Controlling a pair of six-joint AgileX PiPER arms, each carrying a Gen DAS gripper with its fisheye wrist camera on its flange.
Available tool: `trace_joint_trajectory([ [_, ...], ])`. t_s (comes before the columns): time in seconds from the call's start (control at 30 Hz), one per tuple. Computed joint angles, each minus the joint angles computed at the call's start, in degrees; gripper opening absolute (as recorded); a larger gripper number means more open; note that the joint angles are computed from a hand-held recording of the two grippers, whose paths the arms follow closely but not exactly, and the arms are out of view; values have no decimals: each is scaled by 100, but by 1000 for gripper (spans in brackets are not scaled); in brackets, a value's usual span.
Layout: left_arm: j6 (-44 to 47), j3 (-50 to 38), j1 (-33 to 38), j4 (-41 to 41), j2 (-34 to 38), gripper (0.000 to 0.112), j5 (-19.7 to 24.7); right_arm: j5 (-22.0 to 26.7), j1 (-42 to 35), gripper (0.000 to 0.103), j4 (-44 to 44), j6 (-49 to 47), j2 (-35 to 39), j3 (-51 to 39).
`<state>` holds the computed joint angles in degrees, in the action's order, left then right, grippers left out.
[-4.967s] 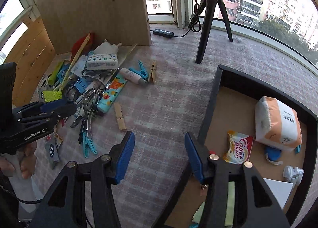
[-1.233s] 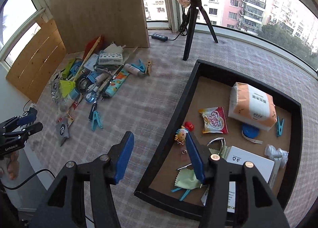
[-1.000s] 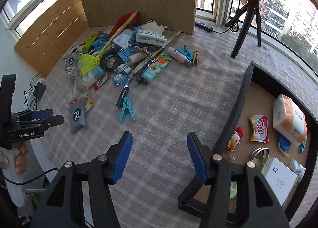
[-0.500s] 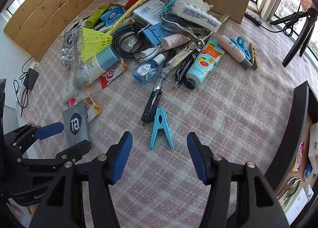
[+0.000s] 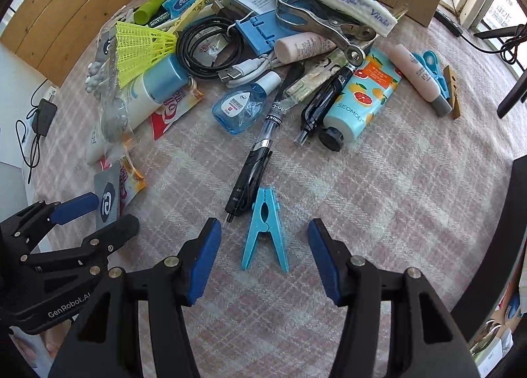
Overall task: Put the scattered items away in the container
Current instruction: 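Grasp the blue clothespin with the right gripper while the left grasps the grey TG packet, then carry the blue clothespin and grey packet into the tray and open both grippers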
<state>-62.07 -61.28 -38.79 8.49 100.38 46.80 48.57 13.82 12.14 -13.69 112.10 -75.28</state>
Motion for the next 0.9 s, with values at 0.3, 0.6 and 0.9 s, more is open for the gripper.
trace_joint_trajectory([
  [0.3, -337, 555, -432, 167, -489, 45, -96, 325, -316, 23, 410, -329, -49, 37],
  [0.6, -1041, 992, -1040, 516, -1089, 21, 11, 311, -741, 23, 693, -568, -313, 357],
  [0.9, -1564, 1136, -1467, 907, -1760, 8, 540, 364, -995, 23, 937, -769, -608, 438],
])
